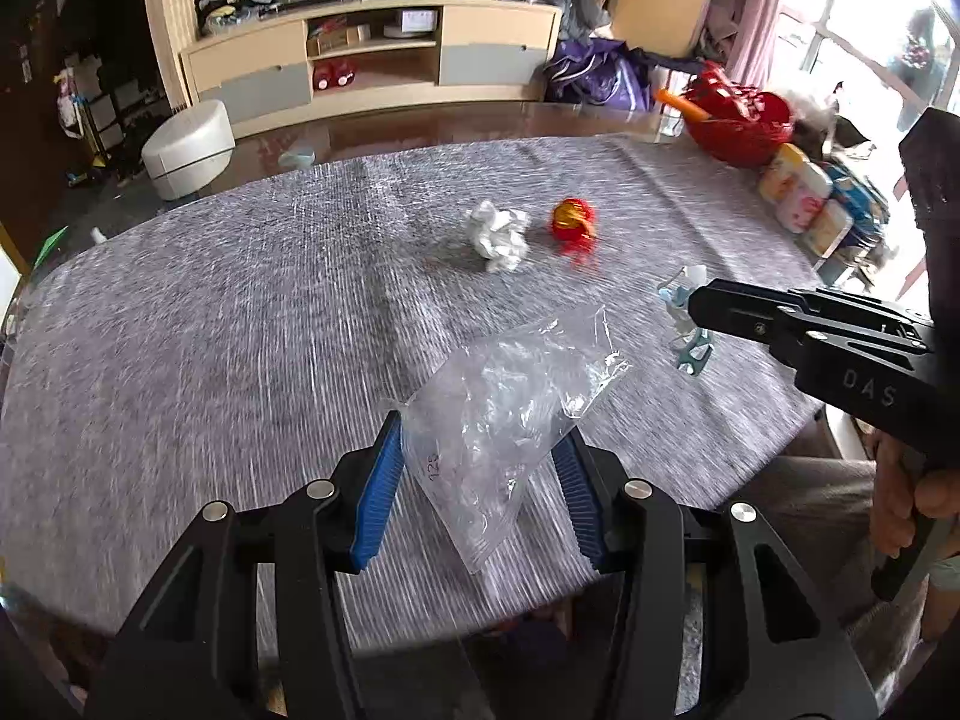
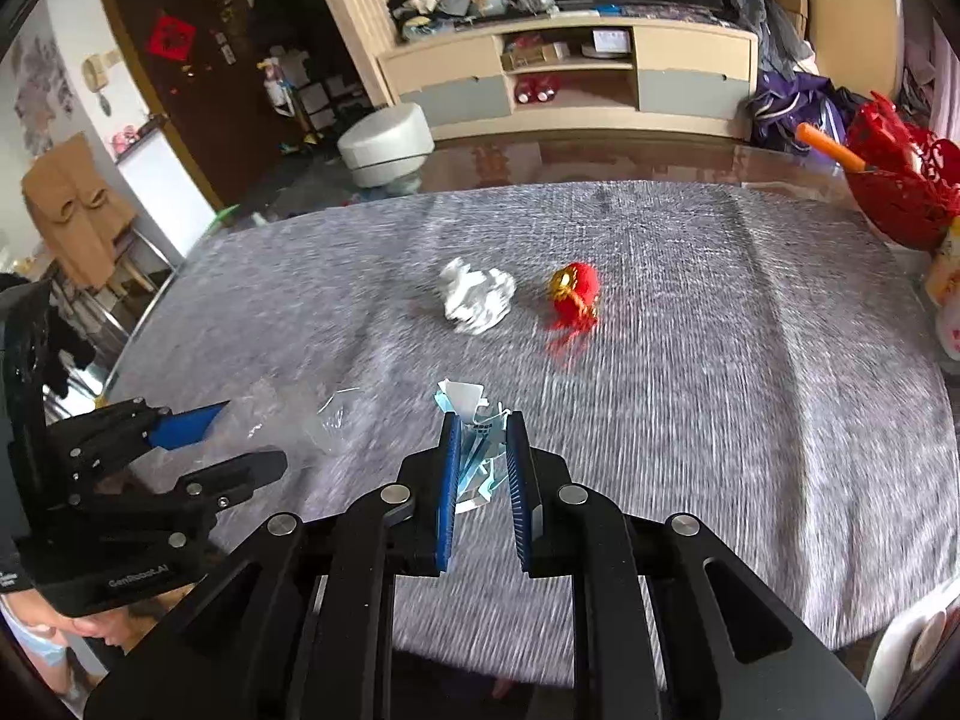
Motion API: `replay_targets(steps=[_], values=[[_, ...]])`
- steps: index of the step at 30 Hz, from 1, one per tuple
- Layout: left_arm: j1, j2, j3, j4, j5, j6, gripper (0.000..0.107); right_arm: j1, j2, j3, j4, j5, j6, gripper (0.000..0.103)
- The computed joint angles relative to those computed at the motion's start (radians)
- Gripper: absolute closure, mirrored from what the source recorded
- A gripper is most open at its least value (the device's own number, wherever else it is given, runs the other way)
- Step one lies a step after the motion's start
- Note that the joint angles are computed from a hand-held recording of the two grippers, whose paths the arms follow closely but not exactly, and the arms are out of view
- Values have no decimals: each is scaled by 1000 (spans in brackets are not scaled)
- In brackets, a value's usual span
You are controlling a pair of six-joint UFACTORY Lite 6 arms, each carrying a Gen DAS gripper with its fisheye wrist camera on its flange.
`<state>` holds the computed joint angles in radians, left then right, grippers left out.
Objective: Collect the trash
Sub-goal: 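Carry the plastic bag and blue-white piece down over the black bin, then open both grippers to drop the bag and piece into the bin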
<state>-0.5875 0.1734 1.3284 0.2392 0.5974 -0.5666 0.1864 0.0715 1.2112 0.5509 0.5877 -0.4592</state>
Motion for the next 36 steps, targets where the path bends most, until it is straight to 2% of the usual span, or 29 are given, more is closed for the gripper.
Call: replay_targets(steps=[4,8,12,15,21,26,36], values=[[-117,-183,-181,120,3,-201,60,14,-179,-160,-15,-1,11,86],[-215,-317,-344,161,-19,-359,59,33,-363,-343,-46,-2,48,84],[-341,-400,-471,255,-7,-580,59,38,-520,-532,-41,6,59,84],[-427,-400,-527,320,5,-724,59,54,-588,-646,-42,-6,87,84],[-516,-336,-632,360,-76,-912,59,136,-613,-799,-62,-78,154,85],[-565,-234,-668,406,-147,-1035,59,201,-573,-854,-16,-142,166,85],[-511,-79,-705,342,-303,-996,59,239,-366,-912,186,-260,-15,84]])
